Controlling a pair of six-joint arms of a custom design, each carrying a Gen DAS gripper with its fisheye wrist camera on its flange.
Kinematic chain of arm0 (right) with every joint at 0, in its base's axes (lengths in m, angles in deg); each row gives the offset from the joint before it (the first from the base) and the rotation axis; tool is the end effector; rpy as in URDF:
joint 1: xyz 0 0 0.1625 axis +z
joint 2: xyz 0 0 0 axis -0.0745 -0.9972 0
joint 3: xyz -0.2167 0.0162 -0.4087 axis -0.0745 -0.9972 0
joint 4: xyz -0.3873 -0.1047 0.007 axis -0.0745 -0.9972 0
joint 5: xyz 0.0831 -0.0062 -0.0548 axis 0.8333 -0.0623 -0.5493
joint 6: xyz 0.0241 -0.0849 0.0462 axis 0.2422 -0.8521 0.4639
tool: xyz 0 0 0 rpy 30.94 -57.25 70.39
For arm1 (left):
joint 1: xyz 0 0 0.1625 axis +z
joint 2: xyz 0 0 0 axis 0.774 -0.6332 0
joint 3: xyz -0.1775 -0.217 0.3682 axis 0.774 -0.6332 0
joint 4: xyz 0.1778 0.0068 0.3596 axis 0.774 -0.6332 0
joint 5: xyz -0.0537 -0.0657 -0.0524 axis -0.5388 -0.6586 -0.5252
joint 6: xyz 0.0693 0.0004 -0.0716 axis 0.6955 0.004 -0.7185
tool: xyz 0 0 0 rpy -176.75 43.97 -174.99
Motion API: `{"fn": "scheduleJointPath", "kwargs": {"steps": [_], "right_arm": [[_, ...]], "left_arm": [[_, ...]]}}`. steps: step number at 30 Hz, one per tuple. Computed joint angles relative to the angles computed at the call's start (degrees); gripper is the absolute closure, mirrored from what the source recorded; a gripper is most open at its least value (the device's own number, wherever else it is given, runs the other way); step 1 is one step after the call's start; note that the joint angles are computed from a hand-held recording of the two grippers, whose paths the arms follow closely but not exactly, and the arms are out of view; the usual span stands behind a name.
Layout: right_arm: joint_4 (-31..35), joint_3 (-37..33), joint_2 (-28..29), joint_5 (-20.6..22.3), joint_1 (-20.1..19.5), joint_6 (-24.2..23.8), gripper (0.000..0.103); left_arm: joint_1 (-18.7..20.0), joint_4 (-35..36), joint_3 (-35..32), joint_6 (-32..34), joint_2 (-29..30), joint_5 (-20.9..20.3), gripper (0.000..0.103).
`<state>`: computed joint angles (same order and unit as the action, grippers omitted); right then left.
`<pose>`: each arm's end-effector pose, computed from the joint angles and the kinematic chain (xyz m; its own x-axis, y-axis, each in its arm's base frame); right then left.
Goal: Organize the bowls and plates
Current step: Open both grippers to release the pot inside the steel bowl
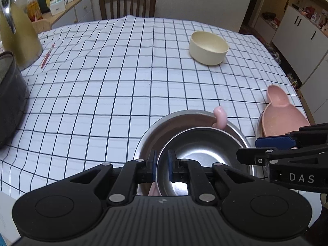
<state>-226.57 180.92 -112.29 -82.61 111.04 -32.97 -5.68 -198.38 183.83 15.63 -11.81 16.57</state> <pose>0.2455 -0.5061 0.1006 -0.7972 -0.3815 0.4679 -0.4736 0.8758 -0.0929 -0.1768 -0.4721 0.1661 -0.7537 -0.0105 -0.6571 0.3151 0.8717 -0.3753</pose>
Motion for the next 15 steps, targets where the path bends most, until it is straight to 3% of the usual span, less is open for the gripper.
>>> {"fn": "scheduleJointPath", "kwargs": {"steps": [5,7,9,11,15], "right_arm": [[-0.4,0.5,-1.5,1.0,0.4,-0.5,0.06],[-0.8,0.7,-2.1,1.5,0.6,-1.1,0.059],[-1.0,0.9,-2.8,2.1,0.7,-1.6,0.058],[-1.1,0.8,-3.5,2.5,0.8,-1.8,0.055],[-1.9,0.1,-4.4,2.6,1.2,-3.0,0.046]], "left_arm": [[-1.8,-1.7,0.1,2.0,-0.4,0.7,0.089],[-2.4,-2.4,-0.1,2.6,-0.5,1.2,0.078],[-3.1,-3.4,-0.2,3.2,-0.4,2.1,0.056],[-3.6,-5.1,-0.2,4.2,-0.4,3.0,0.047],[-3.8,-5.4,-2.0,5.6,0.0,3.8,0.046]]}}
